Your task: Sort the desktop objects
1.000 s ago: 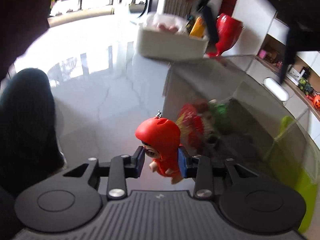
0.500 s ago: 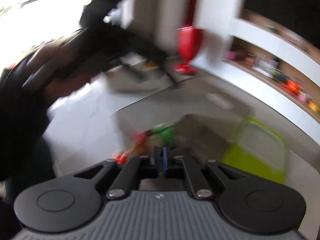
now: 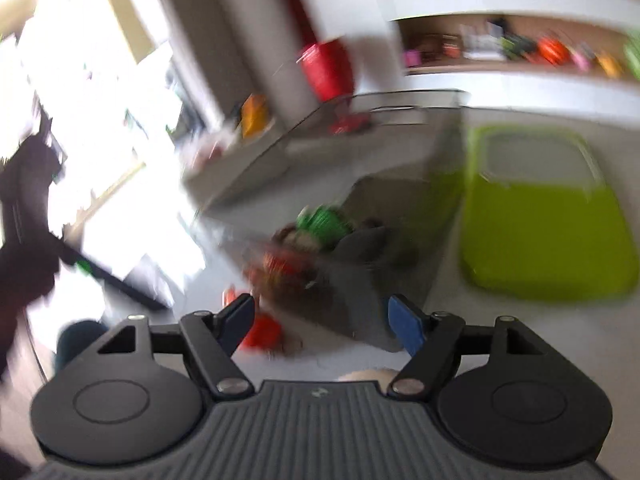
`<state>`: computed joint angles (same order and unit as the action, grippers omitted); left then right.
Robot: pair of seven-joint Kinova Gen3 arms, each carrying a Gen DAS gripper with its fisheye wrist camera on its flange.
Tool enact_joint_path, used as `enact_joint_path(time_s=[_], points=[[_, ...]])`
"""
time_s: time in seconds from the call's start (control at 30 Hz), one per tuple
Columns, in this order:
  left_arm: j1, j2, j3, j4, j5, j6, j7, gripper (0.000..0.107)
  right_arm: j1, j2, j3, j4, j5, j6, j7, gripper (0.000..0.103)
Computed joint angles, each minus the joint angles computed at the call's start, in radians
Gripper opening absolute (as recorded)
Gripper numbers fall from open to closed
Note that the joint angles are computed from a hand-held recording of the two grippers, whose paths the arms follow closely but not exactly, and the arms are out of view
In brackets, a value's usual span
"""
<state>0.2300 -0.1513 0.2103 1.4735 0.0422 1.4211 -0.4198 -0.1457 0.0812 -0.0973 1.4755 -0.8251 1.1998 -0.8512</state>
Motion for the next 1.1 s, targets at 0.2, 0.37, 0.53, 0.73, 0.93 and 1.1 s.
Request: enact_joint_path(time_s=[0.2,0.37,0.53,0.73,0.93,1.1], points=[[-0.129,0.067,0.132,0.108,-0.025,-0.062,0.243,0.103,0.104,0.048,0.019,0.094,-0.185,0.020,0.019,0.079],[0.076,0.180,0.022,0.004,-0.189,0.006,0.291,0.103,0.114,0.023,0.033,0.164,-0.214,-0.049,0.082,0.082],[0.127,0.235,-0.020,-0.040,-0.242,0.023,0.283,0.103,0.126,0.036,0.035,0.168,-0.231,-0.022,0.087,0.084],[0.117,0.205,-0.050,0.014,-0.166,-0.060,0.241,0.084,0.127,0.036,0.038,0.175,-0.227,-0.023,0.077,0.086],[0.110,0.159,-0.025,0.033,-0.159,-0.069,0.209,0.084,0.118,0.036,0.033,0.174,-0.198,-0.046,0.043,0.086],[0.158,0.135,0.023,-0.046,-0.234,0.025,0.193,0.084,0.115,0.038,0.033,0.176,-0.179,-0.054,0.014,0.087]])
